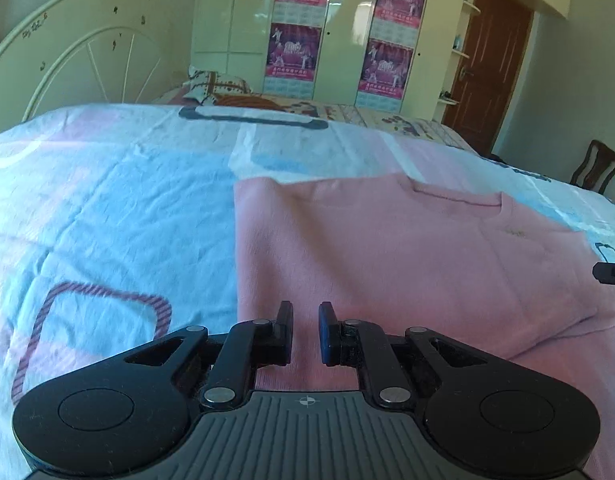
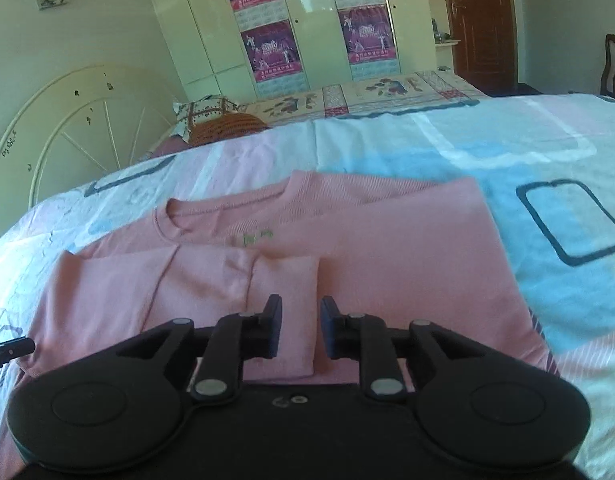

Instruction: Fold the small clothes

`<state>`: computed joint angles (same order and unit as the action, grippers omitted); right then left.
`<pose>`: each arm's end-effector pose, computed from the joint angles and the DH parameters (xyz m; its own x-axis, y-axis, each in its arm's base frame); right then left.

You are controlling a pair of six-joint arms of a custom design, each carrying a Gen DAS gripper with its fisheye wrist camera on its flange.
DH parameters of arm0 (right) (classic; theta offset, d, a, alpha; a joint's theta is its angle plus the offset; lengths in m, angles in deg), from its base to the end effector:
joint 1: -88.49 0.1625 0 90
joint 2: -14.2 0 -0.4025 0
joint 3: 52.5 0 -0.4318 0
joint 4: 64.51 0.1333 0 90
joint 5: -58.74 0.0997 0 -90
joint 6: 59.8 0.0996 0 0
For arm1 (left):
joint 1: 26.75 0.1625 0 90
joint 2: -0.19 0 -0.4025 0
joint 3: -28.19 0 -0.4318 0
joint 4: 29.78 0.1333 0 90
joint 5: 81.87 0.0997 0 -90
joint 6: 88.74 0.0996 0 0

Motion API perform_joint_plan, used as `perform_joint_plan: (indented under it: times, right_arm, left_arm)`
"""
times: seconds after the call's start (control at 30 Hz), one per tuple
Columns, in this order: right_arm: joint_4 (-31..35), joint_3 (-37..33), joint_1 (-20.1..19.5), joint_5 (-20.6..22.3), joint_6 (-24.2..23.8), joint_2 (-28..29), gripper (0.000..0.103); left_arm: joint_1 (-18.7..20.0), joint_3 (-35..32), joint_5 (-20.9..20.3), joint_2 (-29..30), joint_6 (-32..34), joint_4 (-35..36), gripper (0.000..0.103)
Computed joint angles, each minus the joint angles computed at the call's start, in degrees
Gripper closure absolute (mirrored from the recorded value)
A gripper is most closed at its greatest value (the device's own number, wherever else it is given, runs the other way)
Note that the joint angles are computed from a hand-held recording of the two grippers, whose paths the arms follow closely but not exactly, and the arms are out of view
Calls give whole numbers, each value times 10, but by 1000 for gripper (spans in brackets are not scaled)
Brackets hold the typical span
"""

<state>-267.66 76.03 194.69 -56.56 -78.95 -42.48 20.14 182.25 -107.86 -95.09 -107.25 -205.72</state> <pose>0.2238 -0.4452 0.0867 -0.8257 -0.2191 0.5198 -0.5086 0.6876 -0.5182 -0.0392 -0.3679 0.2007 -0.7623 -0.2063 -0.6135 0.3860 0.6159 -0.6868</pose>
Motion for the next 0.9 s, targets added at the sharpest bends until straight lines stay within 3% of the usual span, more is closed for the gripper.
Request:
perform_joint_plan:
  times: [0.17, 0.23, 0.27, 0.3, 0.37, 0.4, 0.43, 0.5, 0.53, 0.63, 0.77, 0.9]
  right_arm:
    - [57, -68, -6, 26, -17, 40, 82]
    - [81, -94, -7, 27, -21, 62, 86]
    - [91, -109, -5, 4, -22, 75, 87]
    - [93, -122, -4, -27, -22, 90, 90]
    - [75, -122, -9, -29, -14, 93, 92]
    - [77, -120, -9, -29, 1, 87, 89]
    - [60, -116, -5, -31, 2, 86, 75]
    - [33, -112, 2, -16, -9, 88, 64]
    - [38, -116, 5, -1, -10, 92, 64]
    - [68, -148, 22, 21, -8, 126, 67]
    - [96, -184, 43, 34, -19, 175, 70]
    - [89, -187, 49, -4, -53, 184, 70]
  left_arm:
    - [98, -122, -52, 142, 169, -172, 92]
    - [141, -168, -82, 167, 186, -172, 91]
    - [161, -188, -87, 177, 180, -151, 87]
    - [177, -197, -99, 182, 185, -154, 87]
    - [193, -193, -138, 166, 159, -174, 87]
    - [187, -185, -133, 162, 162, -197, 87]
    - [173, -177, -113, 168, 190, -234, 84]
    - [151, -169, -97, 178, 228, -259, 63]
    - [143, -168, -96, 188, 235, -267, 51]
    - [126, -177, -120, 212, 220, -218, 49]
    - [100, -179, -127, 254, 183, -230, 49]
    - [119, -176, -75, 246, 191, -225, 49]
